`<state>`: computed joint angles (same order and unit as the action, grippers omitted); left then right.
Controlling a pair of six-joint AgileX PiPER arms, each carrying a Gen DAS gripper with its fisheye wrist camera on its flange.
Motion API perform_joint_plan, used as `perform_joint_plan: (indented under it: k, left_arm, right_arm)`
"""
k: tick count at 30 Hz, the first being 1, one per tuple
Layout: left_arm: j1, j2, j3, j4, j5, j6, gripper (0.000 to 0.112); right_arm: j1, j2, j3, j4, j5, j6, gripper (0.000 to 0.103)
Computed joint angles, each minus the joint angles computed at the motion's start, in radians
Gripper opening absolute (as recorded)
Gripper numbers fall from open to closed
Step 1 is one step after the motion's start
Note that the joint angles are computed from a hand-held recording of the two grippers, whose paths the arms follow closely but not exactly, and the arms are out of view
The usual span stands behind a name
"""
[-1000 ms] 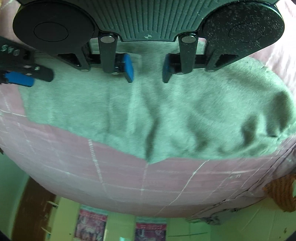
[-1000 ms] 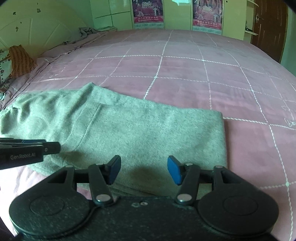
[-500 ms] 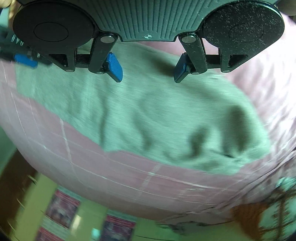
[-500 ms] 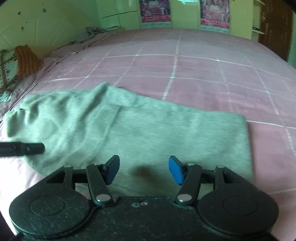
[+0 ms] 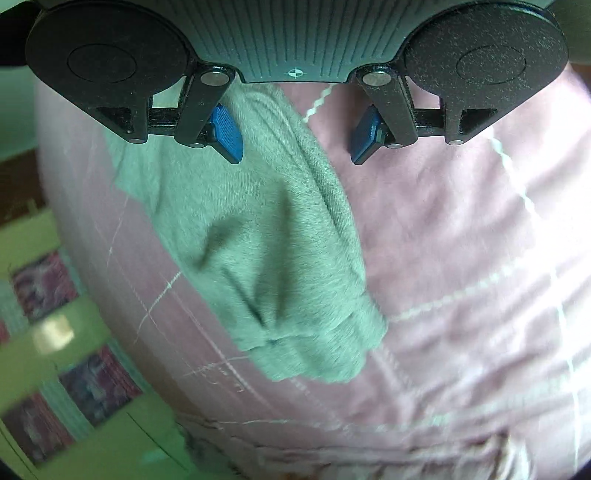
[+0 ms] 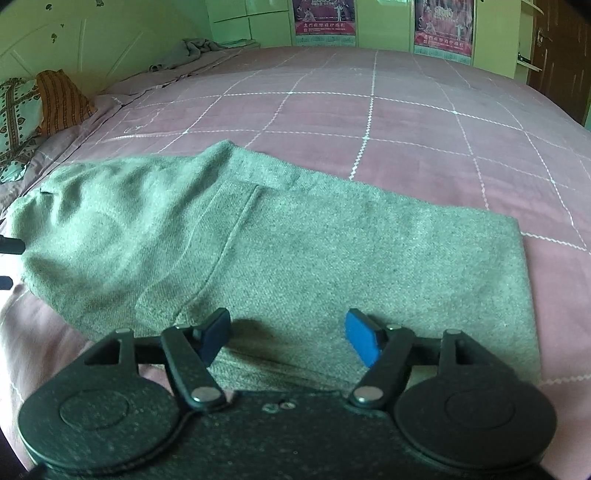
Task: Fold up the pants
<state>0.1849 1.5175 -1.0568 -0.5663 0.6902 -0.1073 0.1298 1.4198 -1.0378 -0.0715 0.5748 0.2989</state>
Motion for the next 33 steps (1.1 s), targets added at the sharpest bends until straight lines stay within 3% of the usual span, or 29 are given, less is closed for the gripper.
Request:
perform_joint_plan:
  k: [2,7,11,17,19,22,25,29,33]
  left_arm:
    - [0.018,0.024,0.024,-0.1,-0.031,0.066,0.063]
    - [0.023,0.103,0.051,-0.318,-0.12,0.211,0.032]
    - [0.031,0.171,0.069,-0.567,-0.165,0.384,0.029]
    - [-0.012,0.266,0.017,-0.679,-0.225,0.436,0.029]
    - [-0.03,0.275,-0.015,-0.611,-0.236,0.372,0.018]
    - [-0.061,0.23,-0.036,-0.506,-0.264,0.297,0.015]
    - [-0.141,0.151,-0.082,-0.31,-0.31,0.212,0.015]
    - [-0.333,0.147,-0.274,-0.025,-0.305,0.154,0.015]
    - [-0.528,0.21,-0.405,0.1,-0.274,0.168,0.015]
  right_arm:
    - [0.003,0.003,0.001,-0.007,-0.004,0.005,0.071]
    - [0.001,0.004,0.0,-0.003,-0.004,0.0,0.072]
    - [0.006,0.011,-0.008,-0.018,0.001,0.011,0.072]
    - [0.007,0.04,-0.068,-0.012,0.031,-0.008,0.069]
    - [0.018,0.066,-0.107,-0.052,0.05,0.012,0.069]
    - [0.039,0.11,-0.141,-0.106,0.092,0.042,0.072]
    - [0.045,0.119,-0.126,-0.11,0.079,0.031,0.074]
    - [0.012,0.11,-0.136,-0.026,0.092,-0.033,0.074]
    - [-0.033,0.047,-0.087,0.042,0.067,-0.047,0.068]
